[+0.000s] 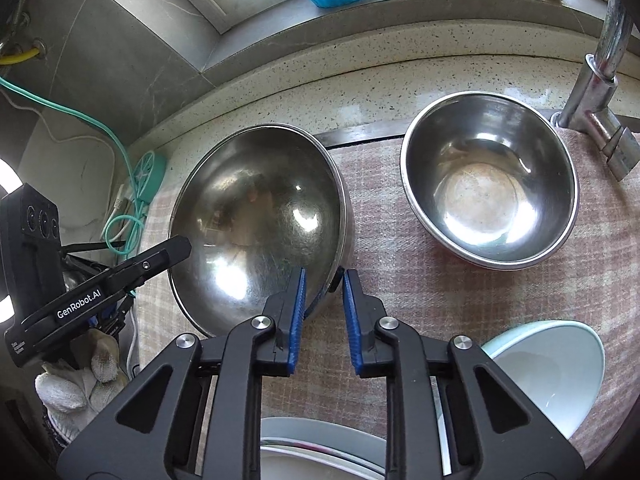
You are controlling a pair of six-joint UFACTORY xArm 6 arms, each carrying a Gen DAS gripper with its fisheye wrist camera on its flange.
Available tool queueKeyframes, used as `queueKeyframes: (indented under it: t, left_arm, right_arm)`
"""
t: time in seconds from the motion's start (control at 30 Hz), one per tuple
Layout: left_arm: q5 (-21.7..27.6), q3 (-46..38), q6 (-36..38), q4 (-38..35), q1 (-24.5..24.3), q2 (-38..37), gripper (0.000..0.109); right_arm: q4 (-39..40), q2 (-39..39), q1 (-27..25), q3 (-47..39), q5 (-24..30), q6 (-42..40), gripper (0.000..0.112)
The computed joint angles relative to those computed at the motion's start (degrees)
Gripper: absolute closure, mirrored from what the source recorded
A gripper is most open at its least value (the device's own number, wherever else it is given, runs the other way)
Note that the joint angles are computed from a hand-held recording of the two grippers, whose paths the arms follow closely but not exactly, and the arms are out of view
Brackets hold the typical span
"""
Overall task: Organize plates and bowls
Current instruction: 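Lift the large steel bowl and carry it toward the cloth edge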
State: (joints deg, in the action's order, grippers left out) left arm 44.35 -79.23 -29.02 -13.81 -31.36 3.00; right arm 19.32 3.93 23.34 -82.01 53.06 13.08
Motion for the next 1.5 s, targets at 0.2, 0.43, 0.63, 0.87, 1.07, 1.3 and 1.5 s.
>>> queueKeyframes:
  t: [0.2,0.43,0.63,0.87,1.07,1.3,1.5]
  left_arm:
    - [0.3,-0.3,-0.4,0.6,-0.3,0.2,0.09]
    - [-0.4,2.8,-1.6,1.7,-0.6,-3.1,0.09]
    - [-1.3,7.6,-4.8,4.1,-0.9,-8.4,0.09]
    - [-2.1,14.5,-9.8,7.7,-1.5,-16.2,0.09]
    - [-1.6,20.9,-14.4,10.6,-2.0,-23.4,0.09]
    - [0.0,27.7,-20.3,13.5,-2.6,-31.6,0.09]
    - [1.8,32.0,-25.0,16.4,-3.8,-37.3,0.09]
  right_arm:
    - [-1.1,-0.1,0.4,-0.3,0.2,0.6,0.093]
    - [-0.9,-2.0,1.6,1.0,0.3,0.1,0.093]
    - [-0.7,-3.8,3.4,1.8,0.5,-1.3,0.093]
    - [1.1,-6.0,6.3,3.4,0.7,-2.7,0.093]
    - [3.2,-8.6,9.3,6.3,0.8,-3.9,0.092]
    - [4.7,-10.0,13.0,8.2,1.6,-5.0,0.091]
    - [6.0,-11.2,15.6,10.9,1.6,-5.4,0.091]
